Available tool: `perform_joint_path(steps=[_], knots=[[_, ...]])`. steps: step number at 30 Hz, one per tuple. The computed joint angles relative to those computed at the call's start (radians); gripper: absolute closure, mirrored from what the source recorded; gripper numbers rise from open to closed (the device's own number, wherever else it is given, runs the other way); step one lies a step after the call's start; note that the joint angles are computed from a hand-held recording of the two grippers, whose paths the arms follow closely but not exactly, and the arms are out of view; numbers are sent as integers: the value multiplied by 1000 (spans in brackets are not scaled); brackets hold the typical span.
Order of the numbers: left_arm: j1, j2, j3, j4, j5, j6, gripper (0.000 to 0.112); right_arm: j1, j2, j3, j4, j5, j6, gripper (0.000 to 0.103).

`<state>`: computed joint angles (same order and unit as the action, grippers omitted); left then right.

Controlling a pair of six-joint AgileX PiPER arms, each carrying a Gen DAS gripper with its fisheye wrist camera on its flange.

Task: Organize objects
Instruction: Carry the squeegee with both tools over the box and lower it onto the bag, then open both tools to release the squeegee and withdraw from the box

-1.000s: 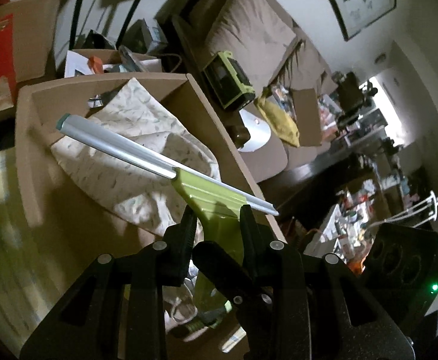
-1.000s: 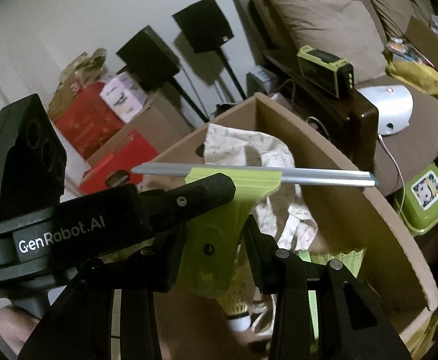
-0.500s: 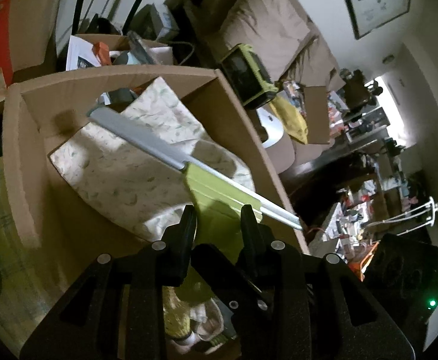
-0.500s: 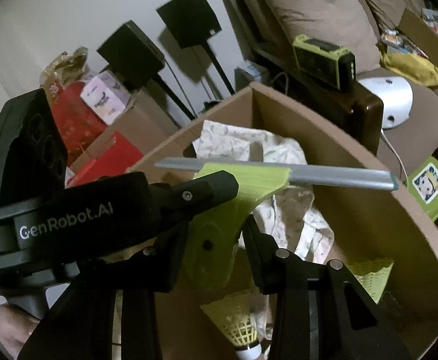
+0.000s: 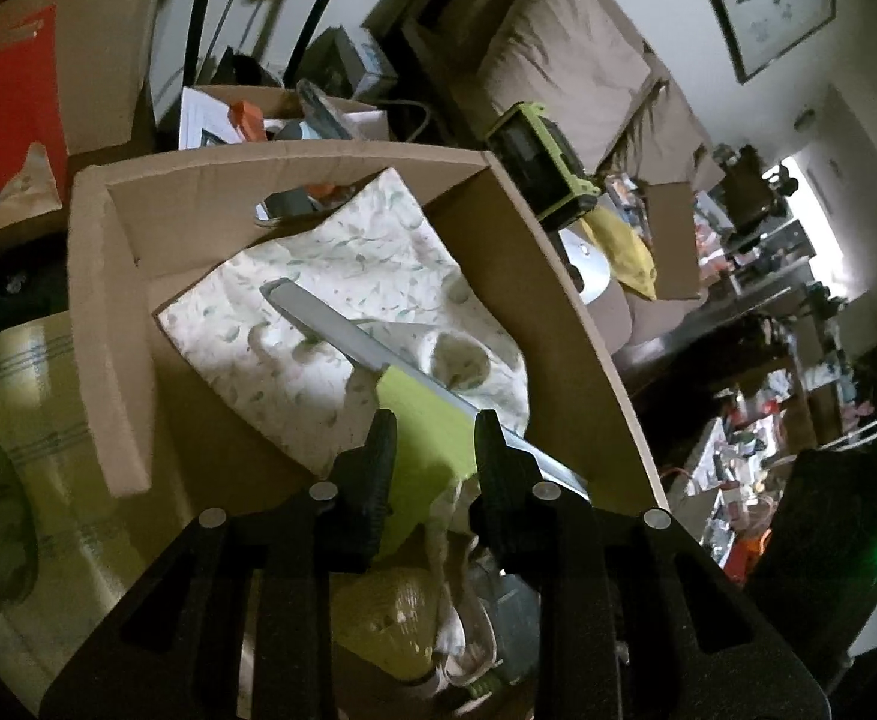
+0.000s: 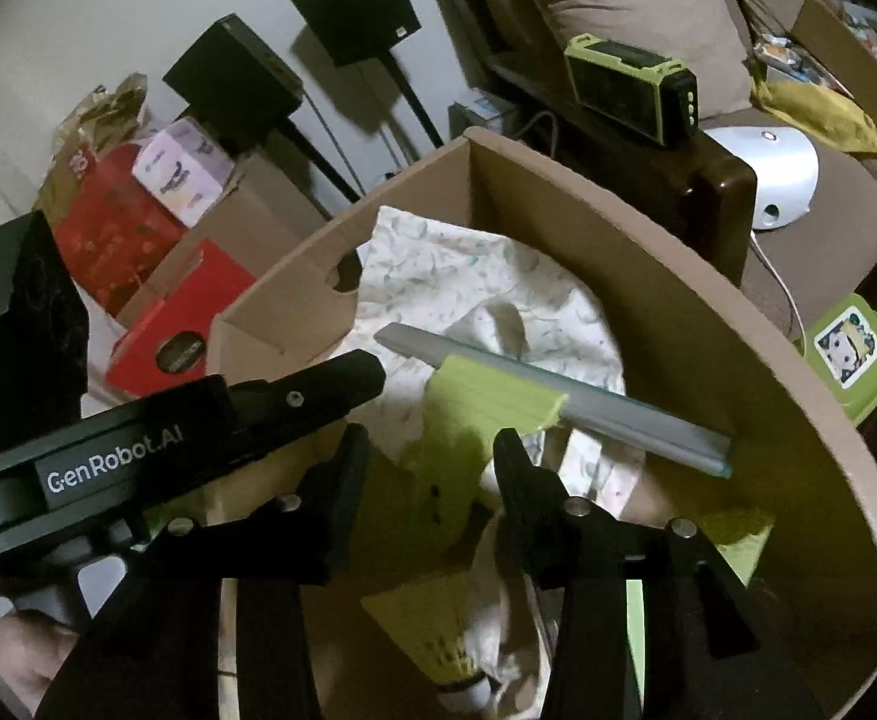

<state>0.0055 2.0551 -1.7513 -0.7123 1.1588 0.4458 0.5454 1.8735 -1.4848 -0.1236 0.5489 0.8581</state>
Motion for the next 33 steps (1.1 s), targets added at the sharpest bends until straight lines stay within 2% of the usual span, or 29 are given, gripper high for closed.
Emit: perform_joint_path(steps=[4, 7, 11, 14, 19, 23, 26, 33], knots=[[3, -79, 75, 11, -24, 35, 81, 2, -44, 19, -6, 18, -17, 54], [22, -140, 130, 9, -27, 54, 78, 21, -79, 13, -47, 72, -37, 52], [48, -211, 189, 14, -35, 84, 75, 71, -112, -16, -180, 175, -17, 45], [82, -251, 224, 0, -27, 101, 67, 99, -133, -23, -221, 216, -29, 43], [149, -319, 280, -32, 2, 137, 54, 131, -167, 1, -249, 209, -31, 38], [203, -371, 316, -40, 23, 163, 50, 147, -174, 0, -238, 214, -50, 37], [243, -417, 349, -45, 29, 187, 38, 165, -180, 3, -255, 217, -32, 30], [293, -497, 394, 9, 14, 216, 34, 225, -162, -18, -306, 254, 7, 18]])
